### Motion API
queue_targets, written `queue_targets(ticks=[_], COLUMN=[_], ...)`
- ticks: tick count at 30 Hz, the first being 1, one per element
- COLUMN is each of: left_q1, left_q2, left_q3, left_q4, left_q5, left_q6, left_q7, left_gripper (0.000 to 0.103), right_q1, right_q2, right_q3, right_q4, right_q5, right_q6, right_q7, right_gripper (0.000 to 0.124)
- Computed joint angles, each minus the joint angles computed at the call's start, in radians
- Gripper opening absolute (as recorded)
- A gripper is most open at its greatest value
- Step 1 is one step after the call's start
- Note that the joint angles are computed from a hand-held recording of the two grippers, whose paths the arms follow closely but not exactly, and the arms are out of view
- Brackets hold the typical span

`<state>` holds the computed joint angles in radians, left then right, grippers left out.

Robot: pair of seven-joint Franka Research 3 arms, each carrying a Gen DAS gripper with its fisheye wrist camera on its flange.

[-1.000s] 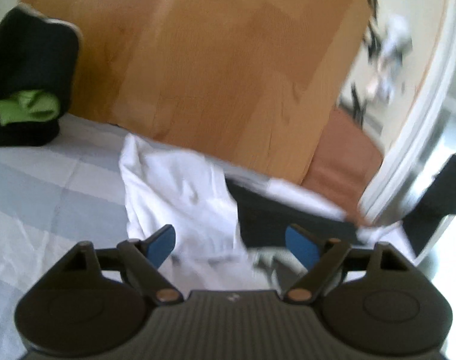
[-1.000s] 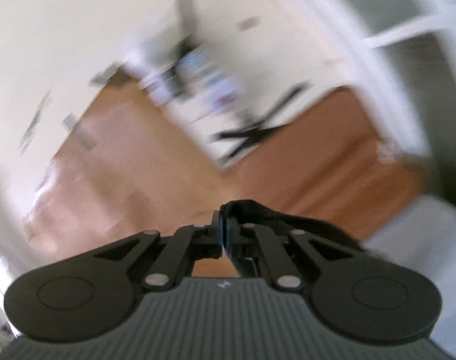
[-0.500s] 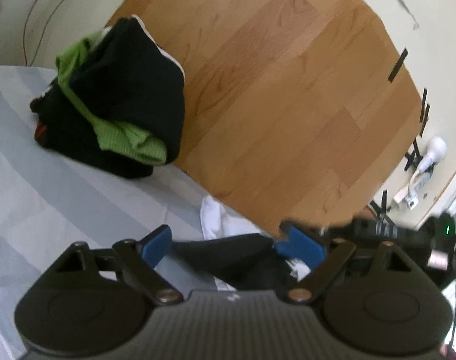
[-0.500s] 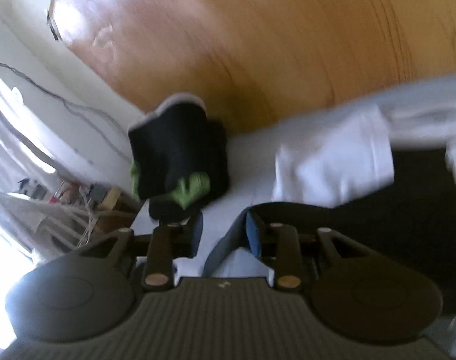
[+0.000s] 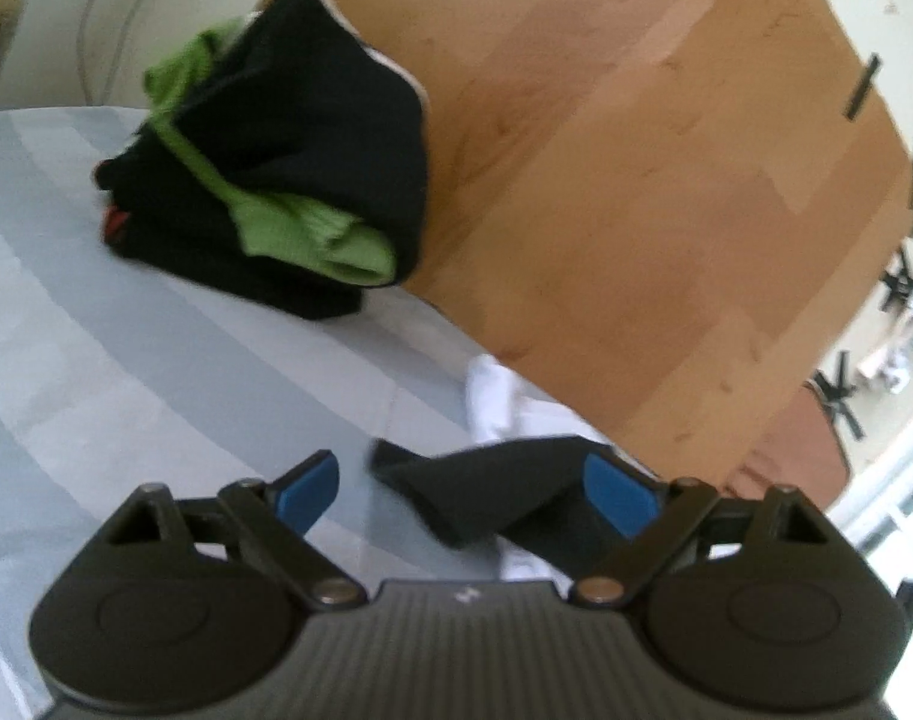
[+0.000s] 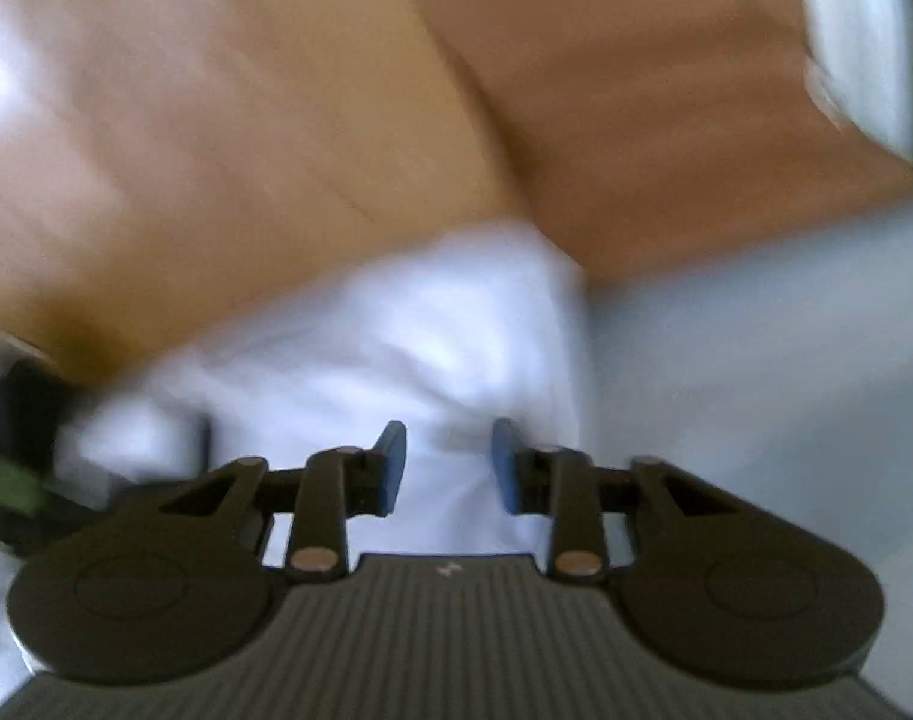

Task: Fold small clothes

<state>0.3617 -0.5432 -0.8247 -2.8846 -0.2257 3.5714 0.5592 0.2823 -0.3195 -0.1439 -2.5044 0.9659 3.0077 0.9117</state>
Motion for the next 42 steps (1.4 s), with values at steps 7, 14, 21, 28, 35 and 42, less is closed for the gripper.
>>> queue_targets(ticks=[7,14,21,28,35,42], left_q1=[0.067,0.089,0.085,0.099,0.058,-0.005], left_q2=[-0.084,-0.180,-0.235,-0.362,-0.229,-0.020], left_q3=[-0.054,-0.062,-0.045,-0.058,0.049,0.147], left_q4=[-0.014,-0.048,-0.086,-0.121,-0.095,-0.060], left_q5=[-0.033,-0.017,0.014,0.024,0.168,0.248], left_q6=[-0.094,-0.141,-0.154,-0.282,-0.181,0.020], left_q7=[-0.117,-0.249,-0.375,-0.522,-0.495,-0.348], left_gripper=[0.092,0.092,0.092,0.092,0.092,0.095], right_q1=[0.199,0.368,0.263,0.210,0.133,0.103], right_q2=[-0.124,-0.134,0.112,0.340,0.180,0.182], right_q3=[-0.045,0.064,0.318,0.297,0.242,0.226], right_q4=[-0.034,-0.028,0.114,0.512,0.353,0.238], right_q5=[0.131,0.190,-0.175,0.023,0.169,0.094], right_q6=[0.039,-0.123,-0.052,-0.428,-0.273,-0.257], right_q7=[-0.176,-0.438,-0.371,-0.239,-0.389,-0.182], right_gripper=[0.027,0.032,0.044,0.041,0.057,0.058])
